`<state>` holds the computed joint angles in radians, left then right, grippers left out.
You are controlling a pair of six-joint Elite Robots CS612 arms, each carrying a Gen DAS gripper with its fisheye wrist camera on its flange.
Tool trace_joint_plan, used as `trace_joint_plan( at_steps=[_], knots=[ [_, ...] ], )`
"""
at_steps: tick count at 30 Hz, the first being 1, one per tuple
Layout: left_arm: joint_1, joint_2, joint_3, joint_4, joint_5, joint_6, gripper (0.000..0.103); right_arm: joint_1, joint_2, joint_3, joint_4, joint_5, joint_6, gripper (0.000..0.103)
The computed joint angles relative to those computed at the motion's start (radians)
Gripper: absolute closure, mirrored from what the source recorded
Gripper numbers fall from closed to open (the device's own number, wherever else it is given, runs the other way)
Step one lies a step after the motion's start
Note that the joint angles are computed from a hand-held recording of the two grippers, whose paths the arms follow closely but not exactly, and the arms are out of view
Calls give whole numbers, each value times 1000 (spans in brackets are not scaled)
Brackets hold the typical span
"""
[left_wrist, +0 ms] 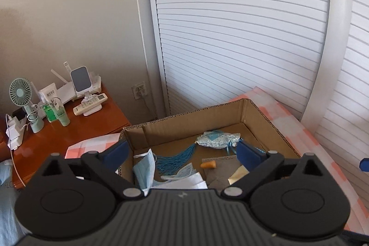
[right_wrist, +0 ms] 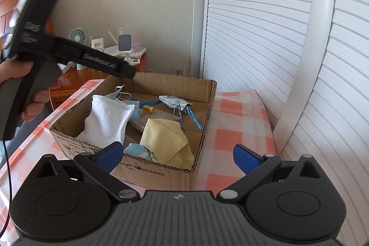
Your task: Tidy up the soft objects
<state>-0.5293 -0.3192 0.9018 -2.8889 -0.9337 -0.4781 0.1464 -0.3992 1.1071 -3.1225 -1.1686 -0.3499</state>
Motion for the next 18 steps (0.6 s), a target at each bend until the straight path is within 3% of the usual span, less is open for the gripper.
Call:
trace_joint_plan(
  at_steps=[5, 11, 14, 18],
  knots=[
    [-42, -69, 126, 31, 112, -60, 1, 15, -28, 47, -20, -94, 35, 0],
    [-87, -163, 288, 93, 86, -241, 1, 39, -67, 103, 1, -223, 117, 0],
    [-107, -189, 328, 150, 109, -319, 1, 45, -89, 139, 4, -244, 146, 0],
    [-120, -217, 370, 156, 94, -365, 1, 51, -114, 188, -17, -270, 171, 0]
  ],
)
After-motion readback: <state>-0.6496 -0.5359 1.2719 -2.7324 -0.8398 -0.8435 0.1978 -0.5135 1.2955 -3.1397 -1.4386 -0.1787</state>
